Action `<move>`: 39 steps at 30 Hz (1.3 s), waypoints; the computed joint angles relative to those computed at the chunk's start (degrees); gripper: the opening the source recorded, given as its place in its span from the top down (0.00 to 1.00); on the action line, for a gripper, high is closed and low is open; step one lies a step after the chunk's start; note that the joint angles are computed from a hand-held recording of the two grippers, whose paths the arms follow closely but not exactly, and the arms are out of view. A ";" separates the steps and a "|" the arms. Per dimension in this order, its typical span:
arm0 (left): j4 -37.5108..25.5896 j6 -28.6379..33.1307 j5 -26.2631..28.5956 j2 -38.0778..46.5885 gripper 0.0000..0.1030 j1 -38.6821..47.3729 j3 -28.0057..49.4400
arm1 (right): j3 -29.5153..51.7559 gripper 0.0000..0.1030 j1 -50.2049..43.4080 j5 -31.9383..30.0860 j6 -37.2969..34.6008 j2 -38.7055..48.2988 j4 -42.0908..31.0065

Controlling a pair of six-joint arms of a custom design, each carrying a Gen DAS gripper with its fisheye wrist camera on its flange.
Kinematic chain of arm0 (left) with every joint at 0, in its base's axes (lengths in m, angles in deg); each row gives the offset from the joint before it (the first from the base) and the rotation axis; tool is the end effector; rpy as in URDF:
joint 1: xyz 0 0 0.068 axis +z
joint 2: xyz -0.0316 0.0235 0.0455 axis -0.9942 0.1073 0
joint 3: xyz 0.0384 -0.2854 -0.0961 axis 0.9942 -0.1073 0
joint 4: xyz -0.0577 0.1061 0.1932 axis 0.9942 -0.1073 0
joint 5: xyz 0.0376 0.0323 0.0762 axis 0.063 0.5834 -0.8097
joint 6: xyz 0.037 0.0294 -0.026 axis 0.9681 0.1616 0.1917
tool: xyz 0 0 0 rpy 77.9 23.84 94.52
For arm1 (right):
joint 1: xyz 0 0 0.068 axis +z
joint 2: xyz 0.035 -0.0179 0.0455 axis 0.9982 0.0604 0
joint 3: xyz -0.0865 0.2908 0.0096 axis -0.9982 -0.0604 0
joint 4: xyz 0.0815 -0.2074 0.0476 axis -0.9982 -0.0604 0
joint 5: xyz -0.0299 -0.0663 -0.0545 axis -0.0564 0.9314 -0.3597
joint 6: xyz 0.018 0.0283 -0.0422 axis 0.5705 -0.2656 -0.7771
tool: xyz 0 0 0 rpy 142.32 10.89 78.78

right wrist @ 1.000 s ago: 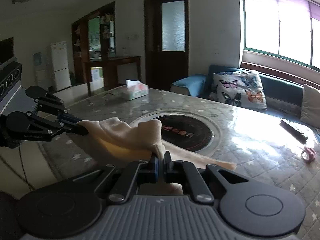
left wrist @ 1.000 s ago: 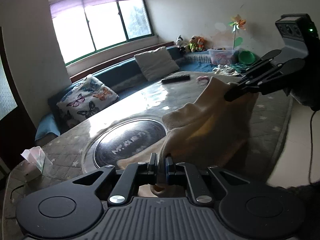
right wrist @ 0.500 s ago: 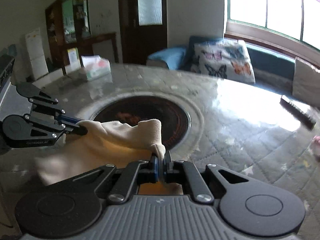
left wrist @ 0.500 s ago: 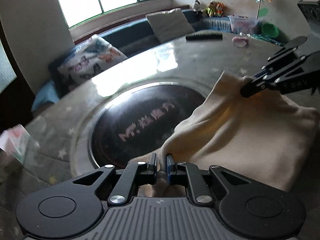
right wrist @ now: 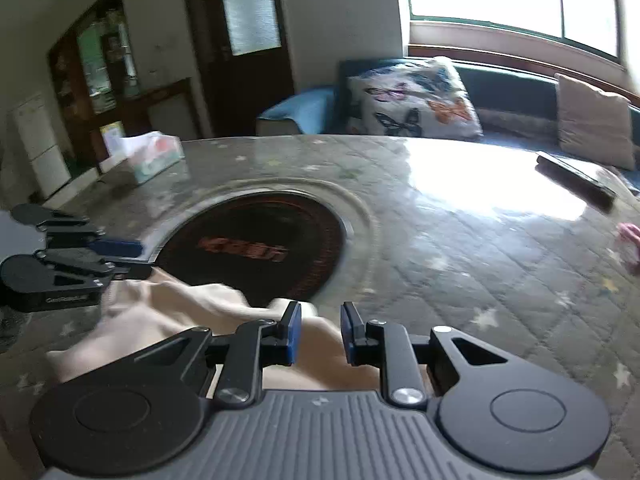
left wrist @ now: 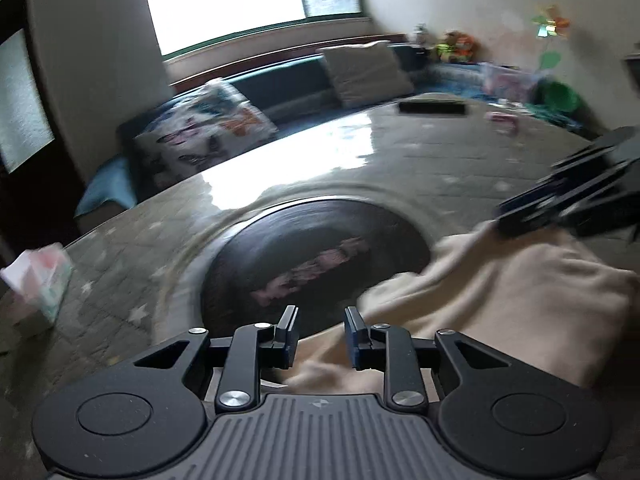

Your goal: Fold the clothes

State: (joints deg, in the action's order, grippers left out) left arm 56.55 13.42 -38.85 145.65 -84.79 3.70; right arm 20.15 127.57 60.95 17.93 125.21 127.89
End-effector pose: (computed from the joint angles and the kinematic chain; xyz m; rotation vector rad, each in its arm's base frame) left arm 0.3048 -0.0240 0.0581 1.1049 2.0032 -0.2942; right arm 0.2085 0.1599 0.0563 0.1086 2.2659 0.1307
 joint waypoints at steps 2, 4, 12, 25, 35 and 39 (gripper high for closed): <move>-1.90 1.26 0.44 -0.52 0.77 -1.54 -0.15 | 2.69 0.81 -0.25 -2.36 -1.38 0.99 -1.63; -3.27 1.54 -0.20 -0.46 0.78 -3.51 0.11 | 5.65 0.81 -1.04 -3.81 -2.47 1.85 -4.11; -4.94 -1.94 -6.79 4.44 0.78 -9.87 5.49 | 10.13 0.81 -3.31 -5.50 -2.33 5.91 -5.66; -2.64 -3.29 -7.36 4.93 0.75 -10.18 4.72 | 5.76 0.81 6.22 -0.98 -0.50 3.48 -3.84; 1.47 -4.51 -8.27 5.62 0.75 -10.65 2.89 | 4.13 0.80 19.19 4.21 3.02 3.23 -5.40; 2.84 -4.77 -8.60 5.84 0.75 -10.88 2.25 | -1.05 0.79 20.38 8.74 11.33 2.25 -2.71</move>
State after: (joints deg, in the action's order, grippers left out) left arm 59.39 8.64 -47.45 151.49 -95.67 5.94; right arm 19.10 147.95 69.69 29.26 127.46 125.18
